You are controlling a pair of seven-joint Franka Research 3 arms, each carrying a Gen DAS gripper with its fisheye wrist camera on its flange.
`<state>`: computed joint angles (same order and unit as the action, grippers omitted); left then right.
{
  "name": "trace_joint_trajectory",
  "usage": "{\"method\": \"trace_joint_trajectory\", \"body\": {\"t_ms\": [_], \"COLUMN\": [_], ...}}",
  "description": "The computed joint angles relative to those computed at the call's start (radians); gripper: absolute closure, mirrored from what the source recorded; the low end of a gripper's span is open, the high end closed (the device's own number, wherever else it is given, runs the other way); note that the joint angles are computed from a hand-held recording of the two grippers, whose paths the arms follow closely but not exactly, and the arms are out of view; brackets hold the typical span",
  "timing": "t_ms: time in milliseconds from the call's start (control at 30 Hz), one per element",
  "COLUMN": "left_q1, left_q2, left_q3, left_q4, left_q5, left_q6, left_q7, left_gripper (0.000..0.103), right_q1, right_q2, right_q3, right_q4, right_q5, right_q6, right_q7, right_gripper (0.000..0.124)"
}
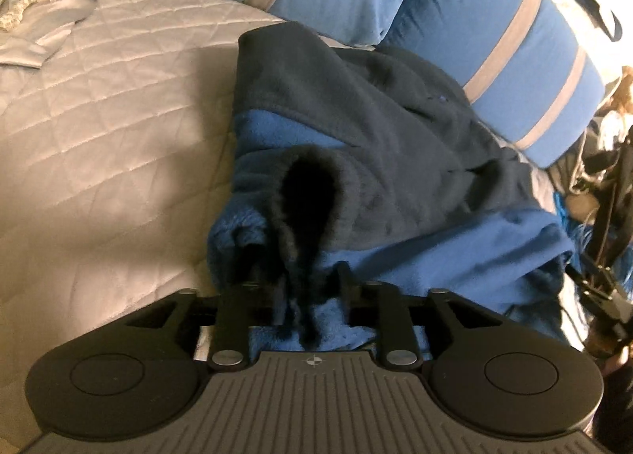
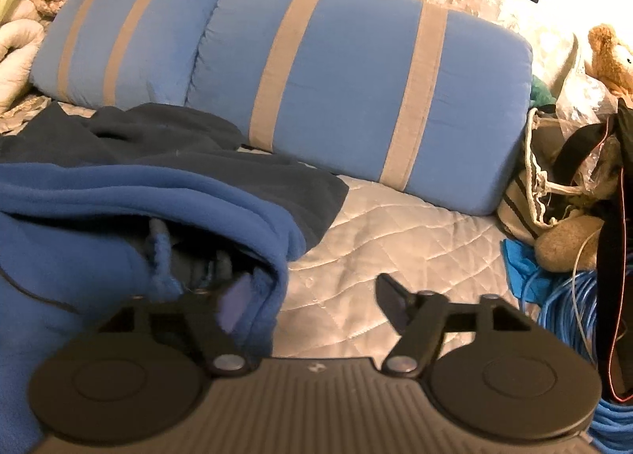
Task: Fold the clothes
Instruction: 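Open both grippers and release the folded fabric, then raise both open grippers away from the jacket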
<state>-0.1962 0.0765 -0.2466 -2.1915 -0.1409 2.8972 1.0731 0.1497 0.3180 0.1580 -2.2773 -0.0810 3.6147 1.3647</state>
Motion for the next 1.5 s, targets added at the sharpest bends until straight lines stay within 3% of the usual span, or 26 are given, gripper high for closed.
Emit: {"method": "trace_joint_trajectory", "body": {"t_ms": [167,267,333,467,633,700,967,1067,1233,1400,1500], "left_q1": [-0.009,-0.013,0.019,0.274,0.51,0.567,0.519,0.515,0.535,0.54,0.577], "left_q2": [-0.069,-0.137,-0.182,-0.298,-0.476,-0.549,-0.67,-0.697,-0.745,-0.776,-0.805], "left_q3": [0.009,0.023,0.011,-0.168,-0.321,-0.352,-0.265,-0.243,-0.234,-0.23,-0.262], "left_q4": [-0.075,-0.153,-0.197,-0.252,-0.303,-0.32,-0.345,-0.348,-0.362,-0.389,-0.413], "left_q5": [0.038,0.107,0.219,0.592,0.783,0.805,0.792,0.776,0.731,0.663,0.61], "left_q6": [0.074,0.157,0.198,0.232,0.275,0.281,0.265,0.283,0.362,0.462,0.54], "left_q7": [-0.021,-0.081,-0.179,-0.527,-0.723,-0.746,-0.669,-0.636,-0.584,-0.543,-0.523], "left_gripper": [0.047,0.044,0.041,0.037,0.028,0.027,0.023,0.023,0.021,0.019,0.019], "right_q1": [-0.005,-0.001,-0.006,0.003,-0.02,-0.016,-0.021,-0.014,0.001,0.029,0.04], "right_q2": [-0.034,-0.055,-0.072,-0.116,-0.188,-0.215,-0.334,-0.371,-0.427,-0.474,-0.495], "right_q3": [0.005,0.003,0.005,-0.009,-0.03,-0.051,-0.138,-0.16,-0.201,-0.279,-0.311], "right_q4": [-0.031,-0.049,-0.063,-0.09,-0.115,-0.118,-0.113,-0.116,-0.125,-0.135,-0.146], "right_q5": [-0.007,-0.007,-0.016,-0.009,-0.062,-0.057,-0.095,-0.072,-0.073,-0.18,-0.209], "right_q6": [-0.013,-0.01,-0.008,-0.003,0.014,0.023,0.016,0.015,0.024,0.028,0.042], "right_q7": [0.009,0.02,0.041,0.07,0.161,0.178,0.282,0.257,0.242,0.36,0.423], "right_gripper": [0.026,0.022,0.021,0.021,0.021,0.021,0.021,0.021,0.021,0.021,0.021]}}
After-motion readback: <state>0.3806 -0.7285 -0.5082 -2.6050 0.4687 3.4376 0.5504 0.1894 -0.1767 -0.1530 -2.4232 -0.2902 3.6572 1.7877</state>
